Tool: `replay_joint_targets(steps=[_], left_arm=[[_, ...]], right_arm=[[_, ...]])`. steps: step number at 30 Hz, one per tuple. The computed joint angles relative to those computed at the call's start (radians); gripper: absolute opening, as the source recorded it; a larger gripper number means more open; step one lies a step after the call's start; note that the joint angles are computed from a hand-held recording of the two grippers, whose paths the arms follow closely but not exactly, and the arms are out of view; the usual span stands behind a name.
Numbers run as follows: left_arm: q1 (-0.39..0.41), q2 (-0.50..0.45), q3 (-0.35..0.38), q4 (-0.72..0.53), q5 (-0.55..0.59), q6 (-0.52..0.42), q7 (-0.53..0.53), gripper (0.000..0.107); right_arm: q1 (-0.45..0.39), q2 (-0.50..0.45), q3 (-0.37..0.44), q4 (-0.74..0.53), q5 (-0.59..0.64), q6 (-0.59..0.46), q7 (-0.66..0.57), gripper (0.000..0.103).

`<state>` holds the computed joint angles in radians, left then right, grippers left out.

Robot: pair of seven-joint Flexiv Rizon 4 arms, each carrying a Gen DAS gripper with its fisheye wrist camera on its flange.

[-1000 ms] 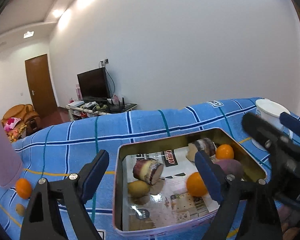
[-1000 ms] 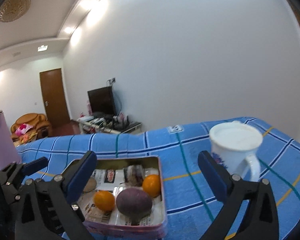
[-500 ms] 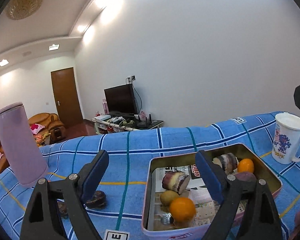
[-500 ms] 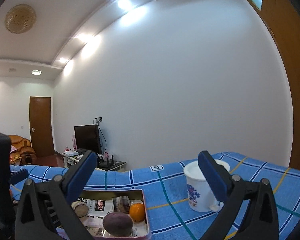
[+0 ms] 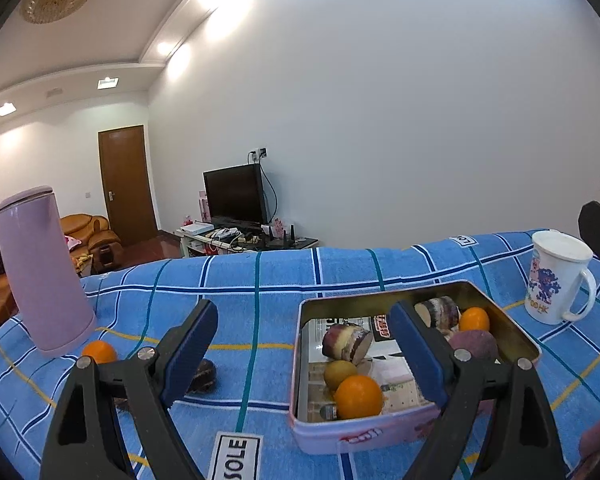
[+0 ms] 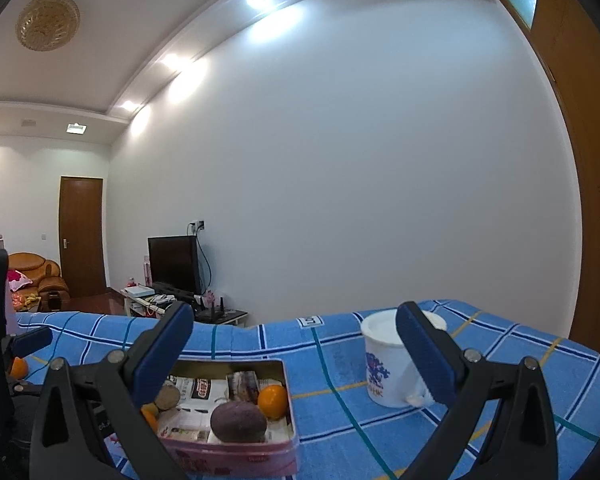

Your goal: Organize fruits

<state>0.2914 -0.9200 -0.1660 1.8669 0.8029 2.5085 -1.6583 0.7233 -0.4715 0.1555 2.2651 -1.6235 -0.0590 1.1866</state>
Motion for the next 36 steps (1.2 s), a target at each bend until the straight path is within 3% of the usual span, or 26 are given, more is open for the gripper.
replay_joint_targets(steps=[10,15,27,36], left_arm=[[0.022,0.014,0.019,0.039,0.022,0.036,-0.005,0.089],[0.043,0.021,0.021,0.025,0.088,0.027,-0.038,0.089],[0.060,0.019,0.086,-0.053,0.201,0.044,-0.048,0.089],[0.087,0.007,0.114,-0.171,0.270,0.009,-0.208,0.089]], right_arm=[[0.042,0.010,0.032,0.011,0.074,-0.037,0.023,0.103],[0.048,0.021,0.044,0.017,0.103,-0.023,0.059,0.103],[0.010,0.025,0.040,-0.012,0.109,0.159,0.085,0.103],[0.008,-0.040,-0.009,-0.115,0.028,0.256,0.039,0.103]])
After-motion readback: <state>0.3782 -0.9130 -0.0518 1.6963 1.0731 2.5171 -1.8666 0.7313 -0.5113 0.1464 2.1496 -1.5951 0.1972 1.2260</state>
